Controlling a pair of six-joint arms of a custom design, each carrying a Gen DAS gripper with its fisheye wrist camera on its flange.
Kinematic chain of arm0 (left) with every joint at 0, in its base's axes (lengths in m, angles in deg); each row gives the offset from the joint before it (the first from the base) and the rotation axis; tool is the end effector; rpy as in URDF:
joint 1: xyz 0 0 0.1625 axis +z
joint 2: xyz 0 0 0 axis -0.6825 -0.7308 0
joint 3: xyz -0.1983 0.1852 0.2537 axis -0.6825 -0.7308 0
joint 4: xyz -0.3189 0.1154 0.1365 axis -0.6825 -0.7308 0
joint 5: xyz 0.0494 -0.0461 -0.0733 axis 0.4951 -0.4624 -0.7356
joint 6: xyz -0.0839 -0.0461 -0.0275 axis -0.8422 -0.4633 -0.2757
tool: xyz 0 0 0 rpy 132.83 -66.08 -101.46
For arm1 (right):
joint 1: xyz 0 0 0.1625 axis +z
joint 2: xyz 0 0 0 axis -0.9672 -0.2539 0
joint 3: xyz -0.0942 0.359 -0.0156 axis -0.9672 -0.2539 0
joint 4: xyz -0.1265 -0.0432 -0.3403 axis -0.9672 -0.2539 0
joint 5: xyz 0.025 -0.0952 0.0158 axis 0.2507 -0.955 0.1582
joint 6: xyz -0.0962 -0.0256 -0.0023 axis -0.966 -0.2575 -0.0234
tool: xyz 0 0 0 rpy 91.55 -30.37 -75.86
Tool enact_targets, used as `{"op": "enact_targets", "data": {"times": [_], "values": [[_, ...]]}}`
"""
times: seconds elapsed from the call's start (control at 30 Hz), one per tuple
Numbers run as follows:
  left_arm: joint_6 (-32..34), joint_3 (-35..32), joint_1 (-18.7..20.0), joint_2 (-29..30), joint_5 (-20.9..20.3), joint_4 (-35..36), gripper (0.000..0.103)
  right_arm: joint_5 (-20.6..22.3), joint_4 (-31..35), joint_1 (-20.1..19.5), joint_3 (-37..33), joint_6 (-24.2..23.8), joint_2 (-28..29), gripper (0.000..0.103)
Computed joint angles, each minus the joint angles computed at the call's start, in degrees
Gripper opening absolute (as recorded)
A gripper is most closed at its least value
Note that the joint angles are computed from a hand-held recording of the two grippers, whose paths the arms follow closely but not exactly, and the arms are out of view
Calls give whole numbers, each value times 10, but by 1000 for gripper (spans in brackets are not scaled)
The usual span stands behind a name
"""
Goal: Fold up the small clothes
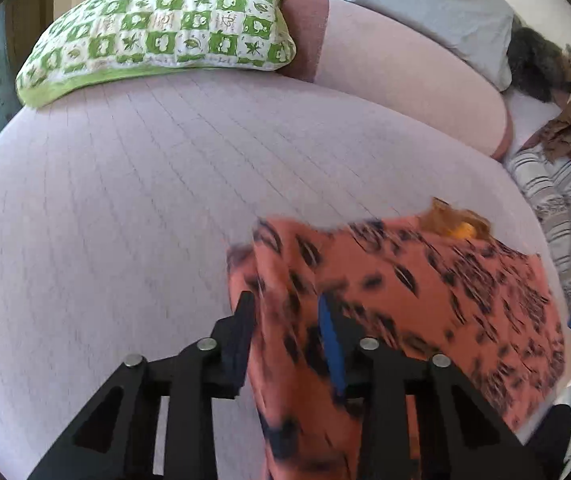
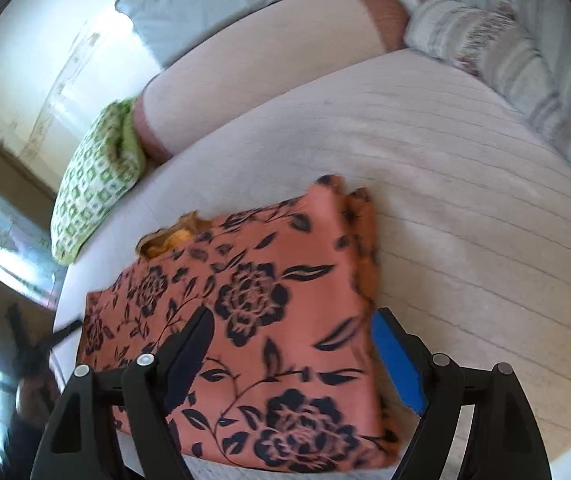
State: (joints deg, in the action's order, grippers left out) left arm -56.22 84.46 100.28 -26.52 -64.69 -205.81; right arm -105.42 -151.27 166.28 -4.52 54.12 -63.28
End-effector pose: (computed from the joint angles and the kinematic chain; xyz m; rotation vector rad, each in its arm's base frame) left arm -0.1079 -0.5536 0.2824 0.0298 2.3886 -0.8030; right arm 0.1198 -0.6249 0.3156 0.2840 -2.7446 0.6925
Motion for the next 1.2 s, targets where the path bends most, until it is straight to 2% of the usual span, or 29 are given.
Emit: {"op": "enact_targets", "data": {"times": [0.03,0.07,0.13,0.2,0.27,0.37,0.43,0.53,0.63,0.67,0.7,0.73,0.8,0.83,0.87,0.9,0.93,0.97,1.1,1.2], "values": [[1,-17,8,13,17,30,14,1,-7,0,5,-8,3,84],[-7,-27,24,26,28,51,10,-4,-6,0,7,-11,8,84],[-36,-13,37,9,3,21,14,-22,11,0,1,4,17,84],[-18,10,29,1,24,-12,17,-13,1,-6,11,12,14,84],[-10,19,18,0,51,-13,26,-7,9,-10,7,9,14,84],[7,31,3,-14,43,-36,26,4,19,-11,-3,1,14,84],[50,33,-11,-10,41,-72,26,11,29,-10,-15,9,16,84],[96,7,-9,17,38,-74,26,43,45,-12,-50,27,29,84],[43,-35,20,46,45,5,26,111,73,-23,-106,28,56,84],[35,-39,27,53,55,12,27,134,92,-30,-138,43,75,84],[38,-38,28,58,67,4,30,133,110,-31,-168,61,94,84],[36,-41,30,59,68,6,32,108,119,-30,-197,68,115,84],[12,-47,28,53,66,25,32,16,119,-39,-257,96,162,83],[0,-39,20,42,76,36,32,-3,119,-44,-260,137,166,81],[3,-21,8,28,90,24,32,2,97,-47,-245,172,153,81],[14,0,-5,18,98,-2,32,31,75,-54,-219,184,136,81],[25,25,-23,1,105,-26,32,59,49,-60,-187,181,113,81],[32,38,-32,-6,104,-41,33,63,38,-60,-166,168,97,81],[36,92,-73,-31,71,-88,47,68,89,-61,-130,105,54,81],[55,115,-82,-17,29,-145,54,67,124,-60,-109,95,40,81]]}}
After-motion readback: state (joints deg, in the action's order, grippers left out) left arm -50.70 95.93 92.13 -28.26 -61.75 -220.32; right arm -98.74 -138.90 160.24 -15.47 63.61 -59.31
